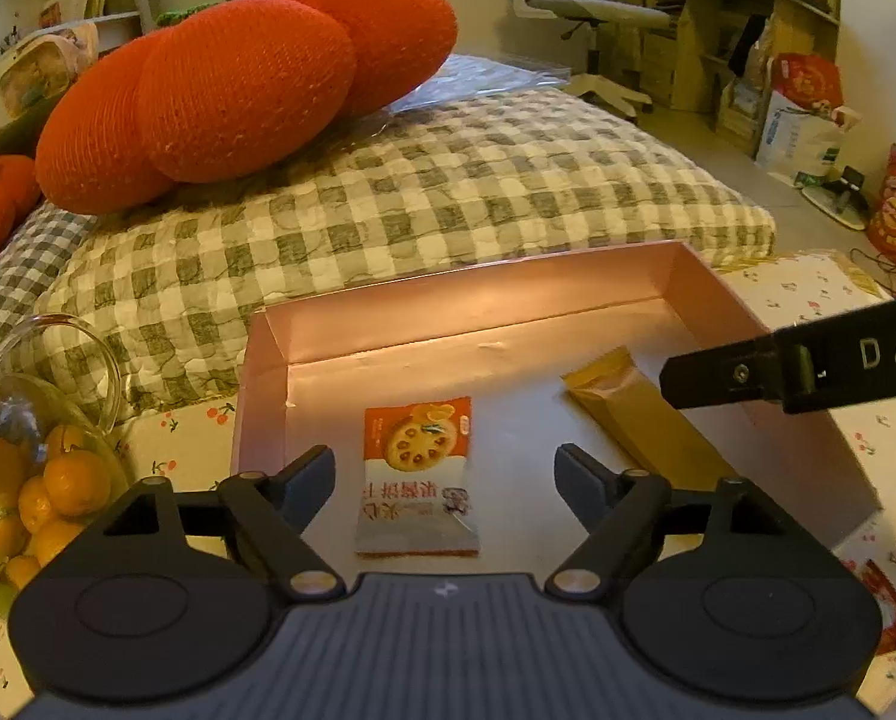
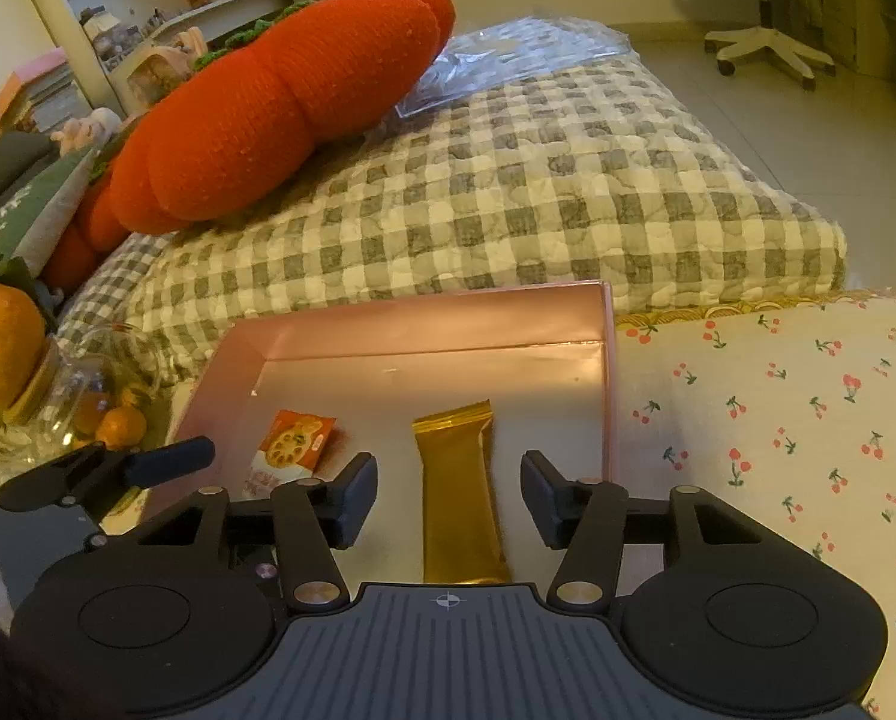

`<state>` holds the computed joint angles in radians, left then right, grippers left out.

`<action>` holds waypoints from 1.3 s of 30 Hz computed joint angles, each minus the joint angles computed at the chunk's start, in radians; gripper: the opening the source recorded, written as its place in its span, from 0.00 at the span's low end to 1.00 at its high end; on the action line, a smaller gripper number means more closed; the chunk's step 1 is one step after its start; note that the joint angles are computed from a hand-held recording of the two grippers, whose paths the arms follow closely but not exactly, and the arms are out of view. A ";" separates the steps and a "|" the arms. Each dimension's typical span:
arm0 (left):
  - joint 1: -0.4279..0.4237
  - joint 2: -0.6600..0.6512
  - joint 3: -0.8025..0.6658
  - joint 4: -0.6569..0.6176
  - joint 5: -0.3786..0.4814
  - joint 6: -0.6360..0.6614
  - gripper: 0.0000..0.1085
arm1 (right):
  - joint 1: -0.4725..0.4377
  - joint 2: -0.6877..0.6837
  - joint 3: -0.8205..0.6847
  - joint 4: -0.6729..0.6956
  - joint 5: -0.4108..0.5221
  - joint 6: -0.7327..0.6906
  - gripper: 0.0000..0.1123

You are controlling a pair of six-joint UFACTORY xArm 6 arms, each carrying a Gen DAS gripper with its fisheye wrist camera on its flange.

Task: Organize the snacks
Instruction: 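Carry both packets into the silver tray and open both tools, then withdraw both tools from the tray back toward the snack pile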

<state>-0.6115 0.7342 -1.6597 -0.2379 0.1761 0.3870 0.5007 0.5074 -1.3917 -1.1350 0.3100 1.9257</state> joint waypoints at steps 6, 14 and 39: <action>-0.004 -0.075 0.092 0.010 -0.025 -0.006 0.85 | 0.024 -0.066 0.049 -0.003 0.023 0.019 0.66; -0.006 -0.181 0.215 0.036 -0.033 -0.070 0.92 | 0.079 -0.143 0.103 0.062 0.084 -0.027 0.74; 0.013 -0.455 0.558 0.216 -0.071 -0.332 0.94 | 0.235 -0.321 0.254 0.171 0.201 -0.011 0.77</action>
